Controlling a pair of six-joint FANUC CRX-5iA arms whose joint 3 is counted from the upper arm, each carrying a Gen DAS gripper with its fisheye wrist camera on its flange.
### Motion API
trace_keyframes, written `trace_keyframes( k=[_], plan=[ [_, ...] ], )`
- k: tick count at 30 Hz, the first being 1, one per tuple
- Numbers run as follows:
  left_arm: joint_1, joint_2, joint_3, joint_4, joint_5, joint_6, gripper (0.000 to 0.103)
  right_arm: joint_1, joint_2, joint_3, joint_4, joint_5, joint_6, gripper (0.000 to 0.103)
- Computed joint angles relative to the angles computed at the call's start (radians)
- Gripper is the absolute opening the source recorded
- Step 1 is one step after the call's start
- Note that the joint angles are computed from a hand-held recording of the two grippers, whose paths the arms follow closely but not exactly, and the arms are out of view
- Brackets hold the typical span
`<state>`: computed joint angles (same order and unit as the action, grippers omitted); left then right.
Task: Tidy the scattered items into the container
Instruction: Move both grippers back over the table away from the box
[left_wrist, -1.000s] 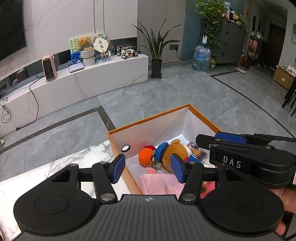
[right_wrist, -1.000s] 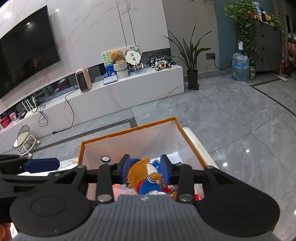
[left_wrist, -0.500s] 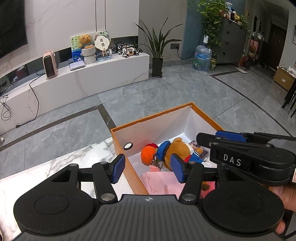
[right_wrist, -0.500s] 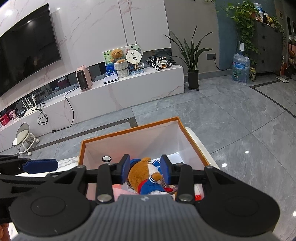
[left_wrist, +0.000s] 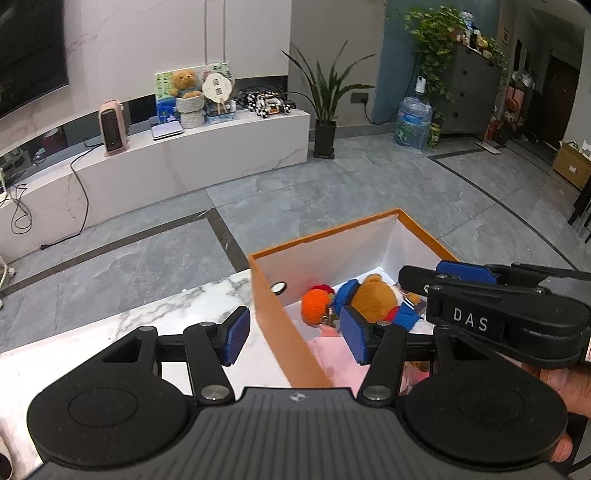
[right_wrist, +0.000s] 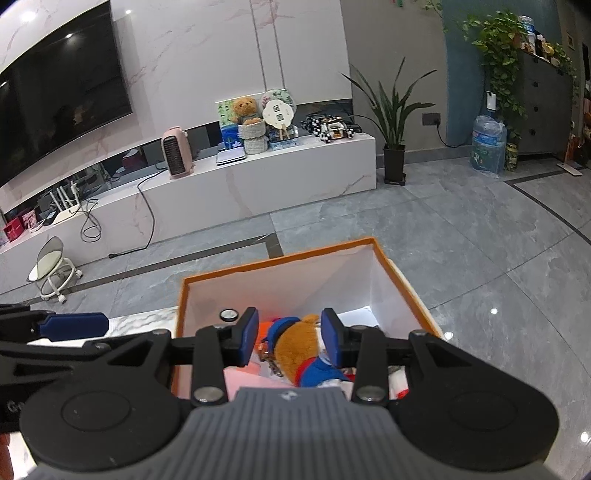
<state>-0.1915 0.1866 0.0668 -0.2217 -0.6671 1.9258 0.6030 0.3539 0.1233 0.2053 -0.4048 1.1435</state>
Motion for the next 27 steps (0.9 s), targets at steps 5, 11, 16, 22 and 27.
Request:
trace_keyframes(
  k=[5,11,16,22,27],
  plan=[
    [0.019,-0.048,-0.04,-0.008,0.002,0.009,0.063,0.022,-0.008,-0.01,0.02,0.009,-0.009,0.041],
    [0.051,-0.116,-0.098,-0.025,-0.002,0.032,0.063,0.055,-0.02,-0.023,0.026,0.016,0.01,0.041],
    [0.088,-0.181,-0.158,-0.018,-0.001,0.026,0.063,0.078,-0.025,-0.014,-0.009,0.007,0.044,0.042],
    [0.134,-0.265,-0.233,-0.013,-0.007,0.022,0.063,0.112,-0.033,-0.01,-0.022,0.0,0.069,0.042],
    [0.184,-0.335,-0.301,-0.001,-0.017,0.006,0.063,0.143,-0.041,-0.027,0.008,0.004,0.073,0.043]
  ],
)
